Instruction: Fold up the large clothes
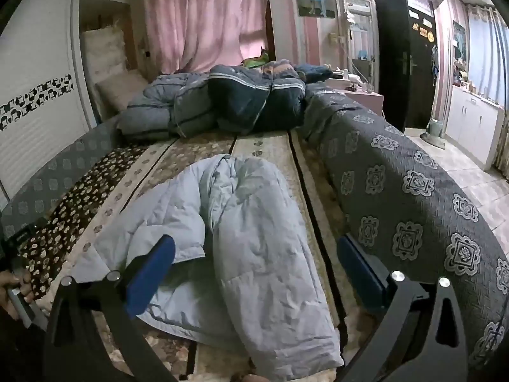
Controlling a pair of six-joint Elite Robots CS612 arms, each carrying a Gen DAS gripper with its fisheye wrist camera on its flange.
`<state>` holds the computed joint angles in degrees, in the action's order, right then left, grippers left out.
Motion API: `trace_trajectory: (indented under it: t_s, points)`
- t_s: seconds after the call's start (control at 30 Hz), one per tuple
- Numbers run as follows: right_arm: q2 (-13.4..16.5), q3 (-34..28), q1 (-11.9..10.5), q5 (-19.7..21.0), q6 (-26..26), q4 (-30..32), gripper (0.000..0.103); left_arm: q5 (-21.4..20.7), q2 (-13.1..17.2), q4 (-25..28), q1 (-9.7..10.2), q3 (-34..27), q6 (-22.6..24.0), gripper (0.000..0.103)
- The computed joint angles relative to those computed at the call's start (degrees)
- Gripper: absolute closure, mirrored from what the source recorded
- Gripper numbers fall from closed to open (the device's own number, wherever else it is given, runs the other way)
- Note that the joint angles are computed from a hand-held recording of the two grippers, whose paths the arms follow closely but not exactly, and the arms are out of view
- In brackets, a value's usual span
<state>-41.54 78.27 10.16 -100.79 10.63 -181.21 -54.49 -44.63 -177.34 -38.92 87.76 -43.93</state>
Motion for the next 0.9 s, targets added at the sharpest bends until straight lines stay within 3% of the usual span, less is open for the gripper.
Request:
trace_trajectory:
  t_s: [0.9]
  points:
    - [1.11,-0.67,0.23,0.71,-1.23,-1.05,0.002,-0.26,0.6,-1.53,0.35,-0.22,-0.58,0.003]
